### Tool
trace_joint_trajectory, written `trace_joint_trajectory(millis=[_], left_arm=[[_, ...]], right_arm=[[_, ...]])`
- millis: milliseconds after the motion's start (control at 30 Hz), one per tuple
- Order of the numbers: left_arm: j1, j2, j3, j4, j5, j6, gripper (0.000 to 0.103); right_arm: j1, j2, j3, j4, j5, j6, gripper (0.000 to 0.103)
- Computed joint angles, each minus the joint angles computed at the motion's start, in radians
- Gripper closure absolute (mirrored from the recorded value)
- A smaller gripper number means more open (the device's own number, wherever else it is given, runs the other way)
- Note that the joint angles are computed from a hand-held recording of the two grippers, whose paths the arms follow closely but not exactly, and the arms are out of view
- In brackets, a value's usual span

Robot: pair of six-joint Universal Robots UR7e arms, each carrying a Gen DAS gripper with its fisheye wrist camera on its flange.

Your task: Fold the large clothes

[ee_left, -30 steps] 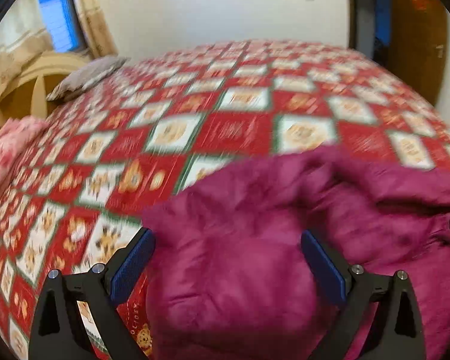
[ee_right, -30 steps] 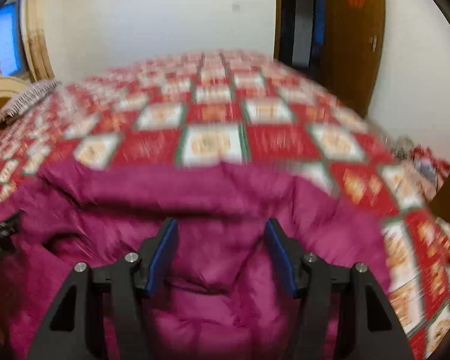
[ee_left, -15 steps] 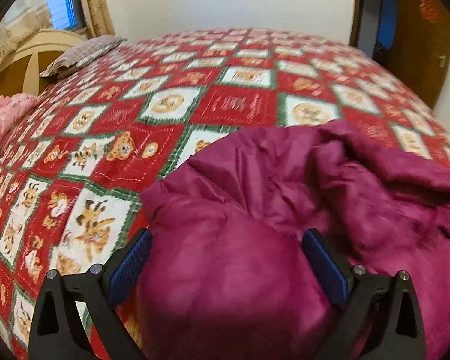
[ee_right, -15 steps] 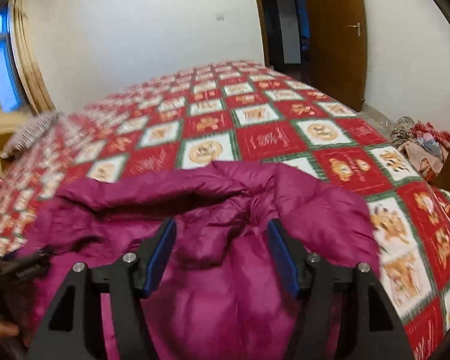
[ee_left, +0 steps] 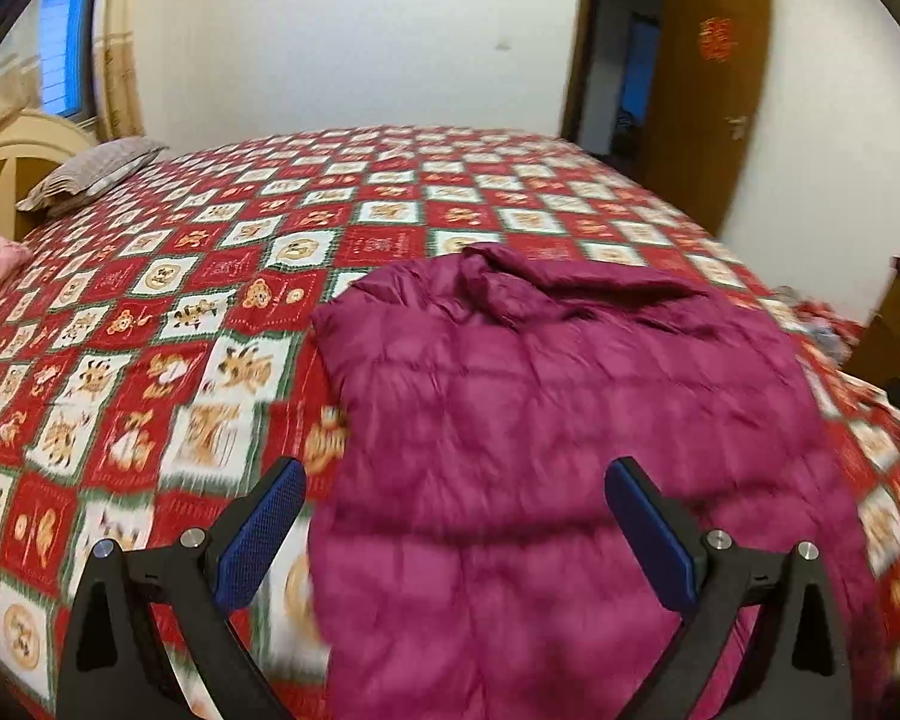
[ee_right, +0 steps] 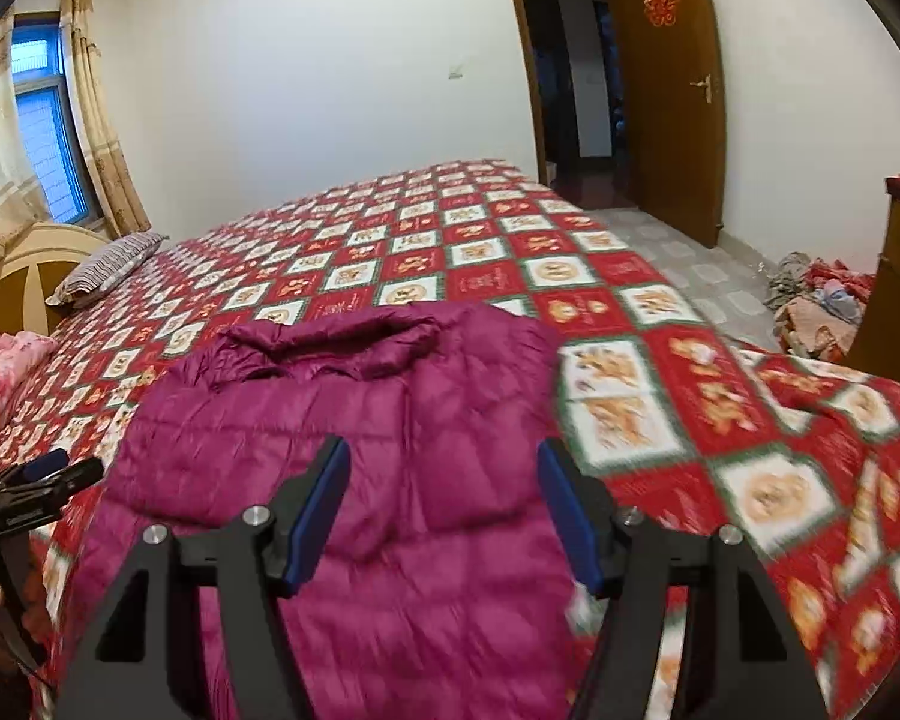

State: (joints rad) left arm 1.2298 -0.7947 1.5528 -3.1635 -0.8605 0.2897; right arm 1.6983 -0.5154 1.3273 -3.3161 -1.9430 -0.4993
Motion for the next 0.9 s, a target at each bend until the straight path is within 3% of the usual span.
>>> trace_joint_trajectory(millis=[200,367,500,633,733,900], left_arm=[[-0.006,-0.175,0.268,-0.085,-0.071,-0.061,0.003],[-0.015,-0.294,0.436,-0.150,-0.074,-0.093,0.003],[-0.024,-0.374,0.541,-0.213,-0.101,-0.079,0.003],[-0.022,-0.452,0.610,-0.158,-0.181,-0.073,0.003],[-0.010,-0.506,0.656,-0.101,-0.258,-0.062,0.003],[-0.009,-0.529,0.731,-0.014,-0.211,-0.084,0.003]], right_arm=[[-0.004,-0.133,0.237,-0.109,-0.014,-0.014,0.035],[0.002,-0.222,0.387,-0.175,-0.037,-0.031,0.035],[0.005,-0.281,0.476,-0.204,-0.069,-0.057,0.027],[-0.007,-0.304,0.543,-0.181,-0.082,-0.082,0.027],[-0.016,-0.277,0.561,-0.167,-0.144,-0.121,0.027],[-0.056,-0.248,0.584,-0.103,-0.172,-0.075,0.027]])
